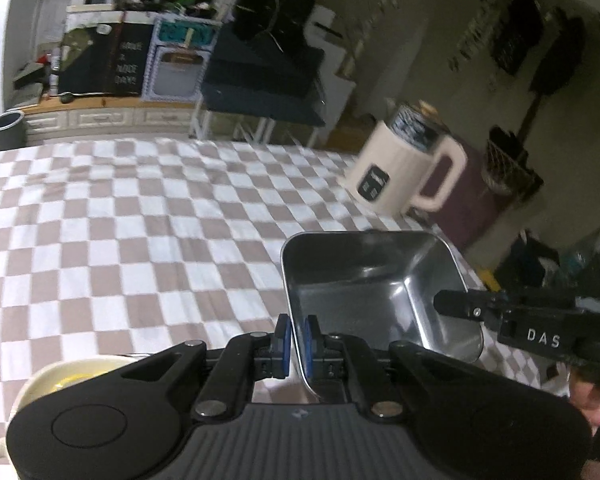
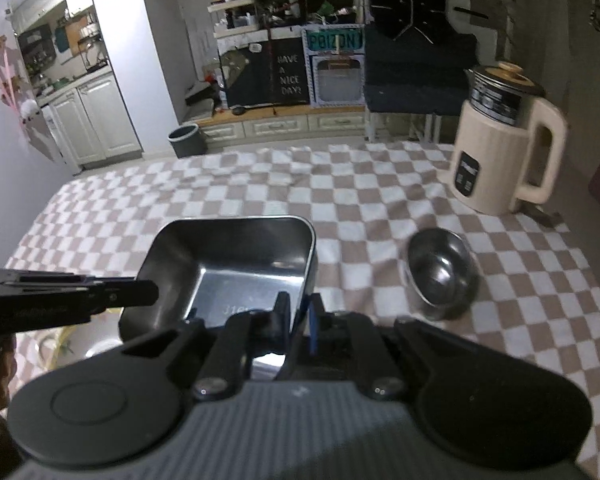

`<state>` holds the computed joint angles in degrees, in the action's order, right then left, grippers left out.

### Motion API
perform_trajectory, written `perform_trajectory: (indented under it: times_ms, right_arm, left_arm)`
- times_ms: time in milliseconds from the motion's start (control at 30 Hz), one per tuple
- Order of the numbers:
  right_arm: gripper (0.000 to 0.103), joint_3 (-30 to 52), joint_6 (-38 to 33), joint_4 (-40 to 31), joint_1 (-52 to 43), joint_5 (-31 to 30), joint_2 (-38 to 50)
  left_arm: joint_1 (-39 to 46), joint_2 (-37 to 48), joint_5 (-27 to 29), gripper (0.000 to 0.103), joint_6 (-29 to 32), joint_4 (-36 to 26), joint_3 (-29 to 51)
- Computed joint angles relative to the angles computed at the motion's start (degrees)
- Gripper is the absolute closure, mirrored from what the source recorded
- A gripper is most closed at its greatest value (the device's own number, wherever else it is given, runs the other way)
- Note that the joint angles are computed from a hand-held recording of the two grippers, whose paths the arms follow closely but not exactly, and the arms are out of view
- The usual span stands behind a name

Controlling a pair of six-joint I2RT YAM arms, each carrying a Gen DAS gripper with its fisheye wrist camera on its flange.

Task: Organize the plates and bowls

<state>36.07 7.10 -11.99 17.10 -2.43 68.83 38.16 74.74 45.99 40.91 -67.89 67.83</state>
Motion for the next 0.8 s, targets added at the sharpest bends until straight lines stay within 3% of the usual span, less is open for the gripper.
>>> perform_trajectory:
  times_ms: [300, 800]
  right_arm:
    - [0.090, -1.51, -3.22, -2.98, -3.78, 0.46, -0.71]
    - [0.086, -0.80, -7.74, -3.43, -2.10, 2.99, 3.40]
  left_arm:
    - [-7.66, -3.38, -5.78, 0.096, -1.95, 4.79, -6.62]
    - [-13.78, -3.63, -13.68, 0.094, -2.43, 9.89, -12.12]
